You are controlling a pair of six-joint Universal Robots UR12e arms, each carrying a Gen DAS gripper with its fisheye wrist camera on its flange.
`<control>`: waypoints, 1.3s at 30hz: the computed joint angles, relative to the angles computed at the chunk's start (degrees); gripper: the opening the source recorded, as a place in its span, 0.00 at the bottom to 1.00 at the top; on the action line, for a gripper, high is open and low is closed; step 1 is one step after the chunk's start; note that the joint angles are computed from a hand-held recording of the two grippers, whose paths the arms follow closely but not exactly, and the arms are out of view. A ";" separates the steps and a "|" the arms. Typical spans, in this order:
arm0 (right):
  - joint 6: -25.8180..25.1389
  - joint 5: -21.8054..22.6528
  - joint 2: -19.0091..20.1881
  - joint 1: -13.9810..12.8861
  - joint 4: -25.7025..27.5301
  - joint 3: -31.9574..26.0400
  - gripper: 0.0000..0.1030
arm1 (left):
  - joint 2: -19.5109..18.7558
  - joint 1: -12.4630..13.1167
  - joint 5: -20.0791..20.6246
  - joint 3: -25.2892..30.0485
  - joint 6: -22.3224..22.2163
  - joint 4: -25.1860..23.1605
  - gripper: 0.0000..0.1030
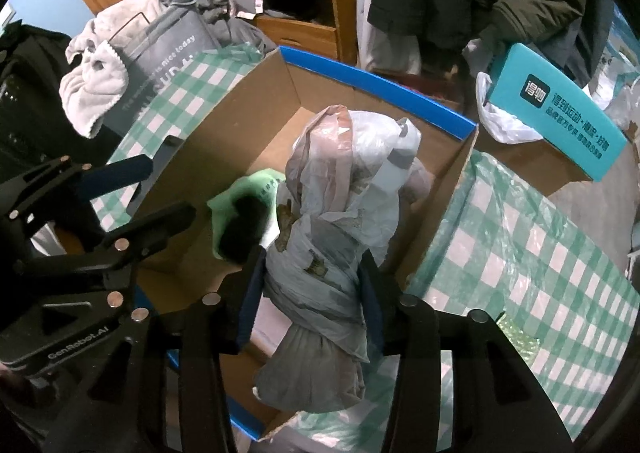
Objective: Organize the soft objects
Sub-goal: 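Lower the black sock and cloth bundle into the box and open both tools, then move both tools back over the table toward the green scrubber sponge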
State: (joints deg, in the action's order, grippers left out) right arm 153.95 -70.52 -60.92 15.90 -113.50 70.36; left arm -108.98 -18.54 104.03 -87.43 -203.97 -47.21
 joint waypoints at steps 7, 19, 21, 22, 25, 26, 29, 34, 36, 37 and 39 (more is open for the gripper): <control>1.26 1.02 -0.35 -0.47 -1.21 0.26 0.61 | 0.04 -0.07 0.00 0.09 0.21 0.33 0.56; 1.83 0.21 -1.32 -1.37 -3.64 1.57 0.63 | -0.26 -0.62 -0.59 0.85 0.29 0.93 0.59; 2.05 0.28 -1.46 -1.68 -3.88 1.80 0.63 | -0.50 -0.79 -0.71 1.19 0.46 0.88 0.59; 2.13 0.32 -1.54 -1.86 -3.95 1.92 0.63 | -0.66 -0.88 -1.06 1.46 0.53 0.72 0.59; 2.53 0.26 -1.77 -2.34 -4.20 2.26 0.63 | -1.00 -1.07 -2.00 1.97 0.77 0.69 0.59; 2.64 0.14 -1.83 -2.48 -4.29 2.36 0.63 | -1.15 -1.21 -2.06 2.21 0.97 0.63 0.59; 2.84 -0.03 -2.08 -3.04 -4.65 2.78 0.63 | -1.69 -1.66 -1.86 3.04 1.68 0.25 0.59; 3.59 -0.31 -2.47 -4.16 -5.11 3.68 0.63 | -2.58 -2.34 -2.22 4.50 2.76 -0.37 0.59; 4.05 -0.48 -2.59 -4.68 -5.09 4.04 0.63 | -2.90 -2.63 -2.40 5.07 3.19 -0.45 0.60; 4.32 -0.56 -2.68 -4.97 -5.19 4.27 0.63 | -3.11 -2.79 -2.52 5.45 3.37 -0.55 0.60; 4.84 -0.74 -2.85 -5.47 -5.38 4.68 0.63 | -3.56 -3.07 -2.86 6.16 3.69 -0.73 0.62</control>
